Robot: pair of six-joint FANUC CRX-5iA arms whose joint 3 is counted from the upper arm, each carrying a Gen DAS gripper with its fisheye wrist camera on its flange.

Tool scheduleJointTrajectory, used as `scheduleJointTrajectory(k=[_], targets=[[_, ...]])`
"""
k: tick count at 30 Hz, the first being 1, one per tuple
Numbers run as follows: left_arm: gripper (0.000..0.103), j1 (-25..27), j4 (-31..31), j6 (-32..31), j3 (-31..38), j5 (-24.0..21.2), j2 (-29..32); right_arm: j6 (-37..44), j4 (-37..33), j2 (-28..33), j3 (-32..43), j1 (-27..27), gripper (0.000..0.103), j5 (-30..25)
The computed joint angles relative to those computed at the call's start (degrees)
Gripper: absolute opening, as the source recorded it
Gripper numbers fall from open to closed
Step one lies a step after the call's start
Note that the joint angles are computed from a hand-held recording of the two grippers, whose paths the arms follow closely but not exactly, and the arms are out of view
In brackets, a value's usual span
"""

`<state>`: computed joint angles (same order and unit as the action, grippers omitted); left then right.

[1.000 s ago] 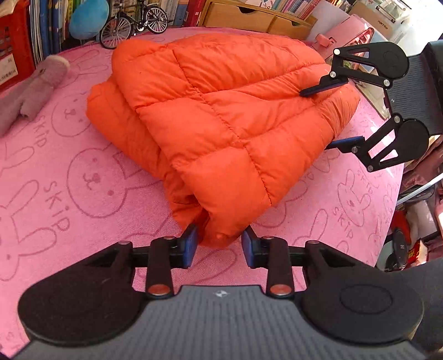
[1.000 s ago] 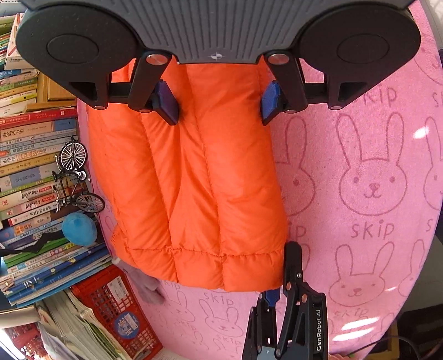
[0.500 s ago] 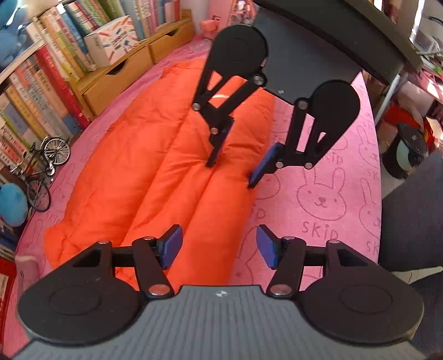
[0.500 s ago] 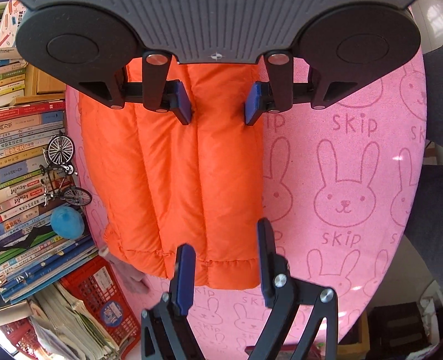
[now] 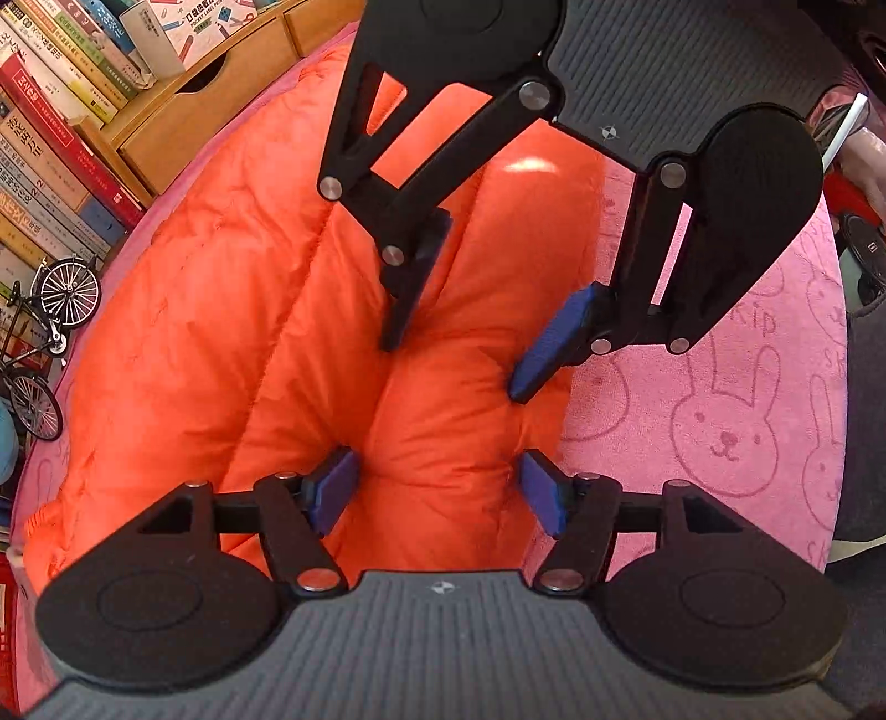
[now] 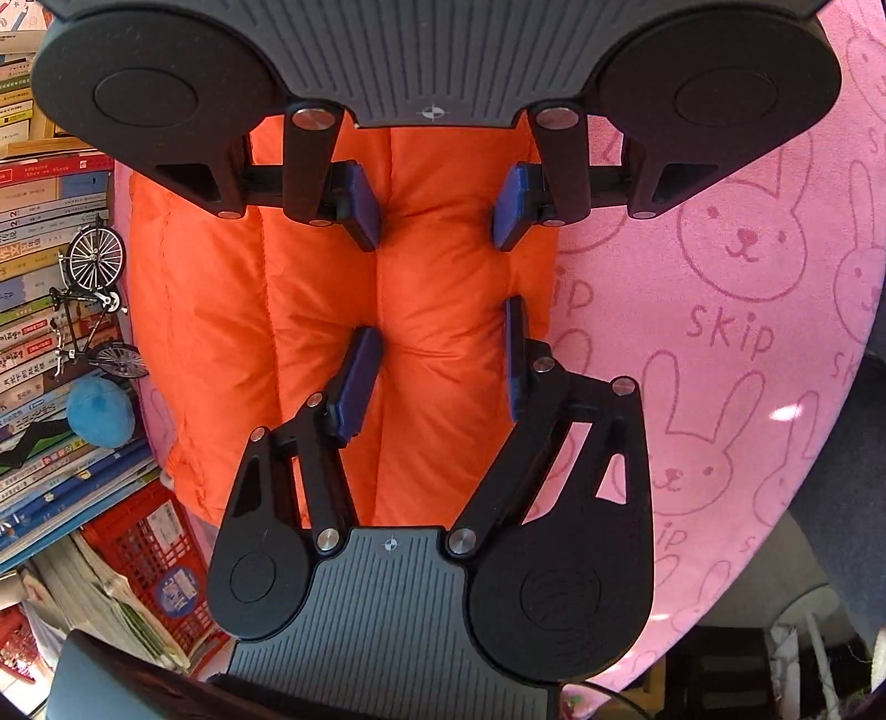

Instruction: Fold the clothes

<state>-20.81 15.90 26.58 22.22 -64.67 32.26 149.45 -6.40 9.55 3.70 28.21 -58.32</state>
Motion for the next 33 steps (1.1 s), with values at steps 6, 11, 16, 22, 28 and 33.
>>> scheduleJointTrajectory(k=[6, 11, 16, 22, 28, 33], targets=[[0.067, 0.1, 1.7, 0.5, -0.9, 1.8, -2.1, -2.7, -0.1, -4.3, -5.5, 0.0, 0.080, 6.5], [0.083, 1.1, 4.1, 1.9, 5.6, -3.2, 2.1, -2.8, -4.0, -3.2, -2.4, -2.6, 0.103, 4.2], [0.083, -0.1, -0.2, -5.1, 3.2, -2.4, 1.6, -0.9, -2.1, 0.8, -0.1, -2.7, 0.103, -1.9], [0.099, -0.5, -4.2, -15.5, -6.9, 3.9, -3.2, 6.6, -2.0, -0.6, -4.0, -3.7, 0.103, -3.3], [0.102, 1.7, -4.5, -8.8, -6.7, 0.3, -3.1, 3.5, -2.8, -0.6, -3.2, -7.6, 0.103, -7.3], [0.102, 3.3, -5.7, -5.9, -7.8, -0.9, -3.8, -1.3, -1.5, -0.4, -2.4, -11.2, 0.103, -11.8]])
